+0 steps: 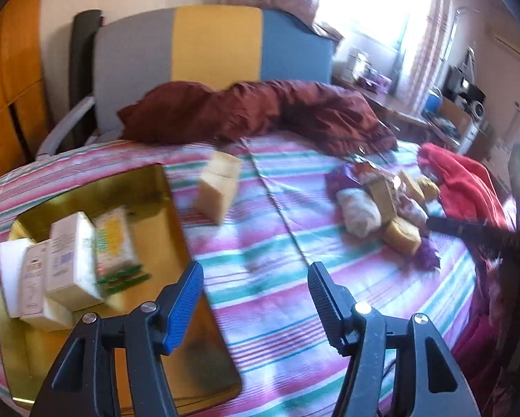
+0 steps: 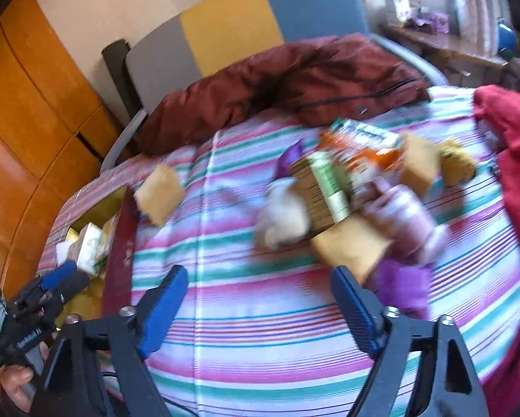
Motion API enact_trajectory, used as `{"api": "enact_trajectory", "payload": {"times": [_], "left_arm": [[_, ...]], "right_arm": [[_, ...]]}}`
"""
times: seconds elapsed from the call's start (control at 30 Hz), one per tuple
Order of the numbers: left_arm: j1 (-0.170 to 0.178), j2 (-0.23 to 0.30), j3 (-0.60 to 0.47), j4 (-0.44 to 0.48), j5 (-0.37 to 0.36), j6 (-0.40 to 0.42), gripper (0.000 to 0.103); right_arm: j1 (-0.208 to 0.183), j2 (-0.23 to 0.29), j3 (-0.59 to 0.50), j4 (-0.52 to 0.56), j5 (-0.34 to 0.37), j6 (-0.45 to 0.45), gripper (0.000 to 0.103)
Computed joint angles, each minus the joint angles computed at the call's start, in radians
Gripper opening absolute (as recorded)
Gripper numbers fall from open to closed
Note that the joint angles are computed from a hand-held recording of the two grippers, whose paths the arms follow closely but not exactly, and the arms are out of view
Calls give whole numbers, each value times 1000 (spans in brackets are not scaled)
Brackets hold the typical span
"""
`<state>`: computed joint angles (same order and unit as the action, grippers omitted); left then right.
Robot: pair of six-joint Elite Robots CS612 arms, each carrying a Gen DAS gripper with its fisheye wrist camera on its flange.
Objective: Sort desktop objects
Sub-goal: 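Move both grippers from the tray back toward the item pile, then grasp the orange muffin packet with the right gripper while the left grasps the beige sock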
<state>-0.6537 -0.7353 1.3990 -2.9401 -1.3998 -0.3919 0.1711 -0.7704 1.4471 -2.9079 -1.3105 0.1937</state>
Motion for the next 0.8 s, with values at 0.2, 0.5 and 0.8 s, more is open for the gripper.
{"api": "enact_trajectory", "payload": {"times": [0.2, 0.5, 0.8], "left_arm": [[-10, 21, -42, 37, -34, 42, 63], [-10, 62, -118, 102, -57, 62, 63], [-5, 108, -192, 170, -106, 83, 64]], "right_arm": [[-21, 3, -27, 15, -58, -41, 94], [-38, 72, -157, 63, -177, -99, 66], [-20, 179, -365, 292, -230, -394, 66]]}}
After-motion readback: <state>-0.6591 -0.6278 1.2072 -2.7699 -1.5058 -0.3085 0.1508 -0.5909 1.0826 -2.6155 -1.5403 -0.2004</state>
